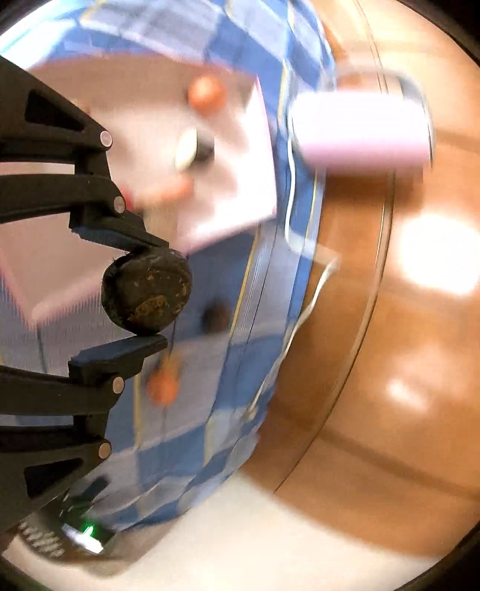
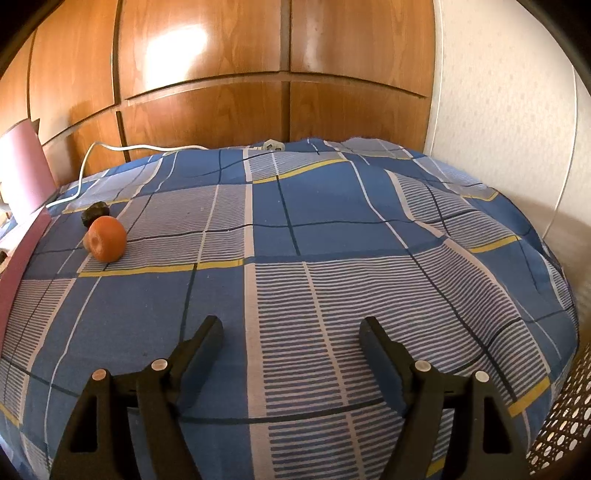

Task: Organize fruits
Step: 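Carry the dark fruit into the tray and open the left gripper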

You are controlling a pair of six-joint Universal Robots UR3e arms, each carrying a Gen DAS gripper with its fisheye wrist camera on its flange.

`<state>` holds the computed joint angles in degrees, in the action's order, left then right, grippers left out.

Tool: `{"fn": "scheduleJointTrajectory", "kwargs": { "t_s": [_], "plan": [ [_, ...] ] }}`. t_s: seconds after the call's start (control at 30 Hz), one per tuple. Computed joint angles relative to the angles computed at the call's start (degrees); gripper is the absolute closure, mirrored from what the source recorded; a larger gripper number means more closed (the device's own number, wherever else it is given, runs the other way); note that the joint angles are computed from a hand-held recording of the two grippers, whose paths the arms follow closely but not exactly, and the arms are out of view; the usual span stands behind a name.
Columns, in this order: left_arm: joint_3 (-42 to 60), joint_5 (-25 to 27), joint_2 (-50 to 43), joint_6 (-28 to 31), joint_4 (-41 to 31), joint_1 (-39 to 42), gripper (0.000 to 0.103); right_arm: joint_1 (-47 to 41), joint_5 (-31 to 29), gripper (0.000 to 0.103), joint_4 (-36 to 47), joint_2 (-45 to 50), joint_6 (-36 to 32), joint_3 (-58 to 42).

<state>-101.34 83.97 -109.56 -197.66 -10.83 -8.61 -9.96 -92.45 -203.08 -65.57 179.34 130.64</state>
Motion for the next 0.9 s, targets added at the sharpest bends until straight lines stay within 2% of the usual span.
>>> {"fn": "scheduleJointTrajectory", "kwargs": {
  "t_s": [0.17, 0.3, 0.37, 0.4, 0.43, 0.6, 0.67, 0.83, 0.9],
  "plan": [
    [-6.3, 4.5, 1.8, -1.7, 2.2, 6.0, 0.058, 0.2, -0.4, 0.025, -1.7, 0.8, 0.0, 0.1],
    [-6.8, 6.7, -0.1, -2.5, 3.0, 8.9, 0.058, 0.8, -1.3, 0.025, -1.9, 1.1, 0.1, 0.0],
    [-7.5, 8.1, -0.4, -2.8, 4.3, 9.7, 0.05, 1.0, -1.7, 0.025, -1.5, 1.0, 0.2, -0.3],
    [-7.5, 9.2, -0.4, -3.0, 4.3, 9.7, 0.038, 1.1, -1.8, 0.025, -1.2, 0.9, 0.2, -0.4],
    [-8.5, 9.1, -0.1, -3.0, 5.2, 10.3, 0.034, 1.2, -2.0, 0.025, -0.7, 0.8, 0.2, -0.6],
    [-9.9, 10.8, 1.3, -3.7, 4.2, 10.2, 0.03, 1.8, -3.2, 0.024, 0.5, 0.8, 0.7, -1.4],
    [-10.6, 13.8, 2.2, -4.8, 3.9, 9.1, 0.027, 2.1, -3.8, 0.024, 0.8, 0.9, 1.0, -1.8],
    [-12.6, 17.8, 4.9, -6.9, 3.7, 6.8, 0.01, 2.3, -4.2, 0.024, 2.4, 0.5, 1.4, -2.3],
    [-13.5, 19.8, 5.7, -7.2, 4.3, 5.5, 0.007, 2.4, -4.5, 0.024, 4.0, 0.1, 1.8, -2.8]
  ]
}}
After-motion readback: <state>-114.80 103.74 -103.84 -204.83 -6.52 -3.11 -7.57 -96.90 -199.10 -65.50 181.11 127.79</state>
